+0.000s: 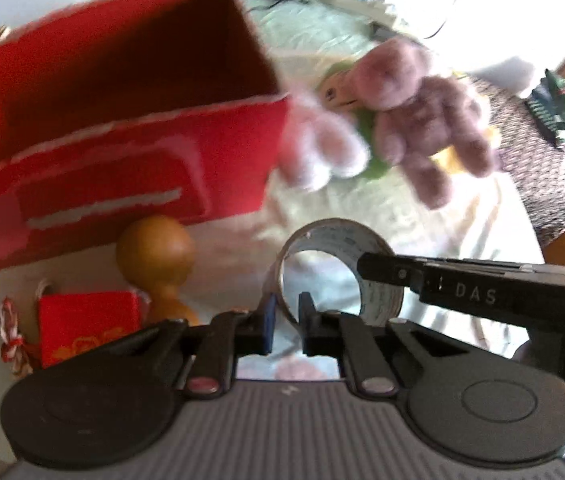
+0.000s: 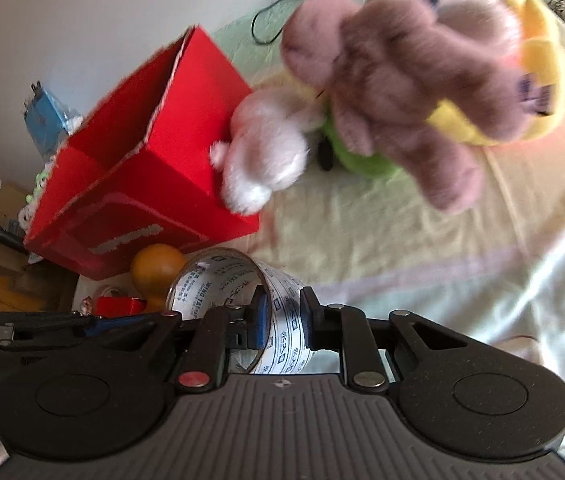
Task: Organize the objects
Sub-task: 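Lift the tape roll with the right gripper and carry it over the red box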
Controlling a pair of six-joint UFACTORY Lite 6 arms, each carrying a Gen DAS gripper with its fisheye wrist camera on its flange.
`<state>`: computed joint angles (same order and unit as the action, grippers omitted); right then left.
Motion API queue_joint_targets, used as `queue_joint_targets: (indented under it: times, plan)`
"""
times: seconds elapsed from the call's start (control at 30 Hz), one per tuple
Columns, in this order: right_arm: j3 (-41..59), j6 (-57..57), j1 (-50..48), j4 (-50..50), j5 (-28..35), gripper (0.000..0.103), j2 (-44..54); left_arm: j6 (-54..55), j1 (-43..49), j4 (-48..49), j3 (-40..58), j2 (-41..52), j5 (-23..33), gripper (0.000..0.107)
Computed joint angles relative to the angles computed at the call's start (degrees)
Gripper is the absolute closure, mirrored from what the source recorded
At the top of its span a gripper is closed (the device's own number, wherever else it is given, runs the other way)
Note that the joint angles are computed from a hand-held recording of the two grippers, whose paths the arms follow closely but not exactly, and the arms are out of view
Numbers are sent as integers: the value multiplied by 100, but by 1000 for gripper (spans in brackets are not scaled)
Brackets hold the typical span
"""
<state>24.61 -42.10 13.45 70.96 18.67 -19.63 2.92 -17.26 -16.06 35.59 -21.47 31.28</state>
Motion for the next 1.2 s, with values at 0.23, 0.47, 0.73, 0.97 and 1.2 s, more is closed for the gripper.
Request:
queue_joint_targets:
  times: [0.23, 0.47, 0.73, 0.97, 1.2]
  plan:
    - [80, 1892, -613, -2093, 484, 84, -1371, 264, -106, -256, 544, -515, 356, 97]
    - [1442, 2699, -54, -2720, -42, 84, -781, 1772, 965, -1080, 1448, -656, 716, 97]
    - [3548, 4350, 1077, -4369, -703, 84, 1550, 4189, 3200, -2596, 2519, 733, 1372, 97]
    - [5712, 6703, 1683, -6580, -213, 85, 3917, 4940, 3841, -2729, 3330, 2543, 1110, 97]
    - [7785, 7913, 1891, -7870, 986, 88, 5722, 4661, 3730, -2435, 4517, 4342, 1124, 97]
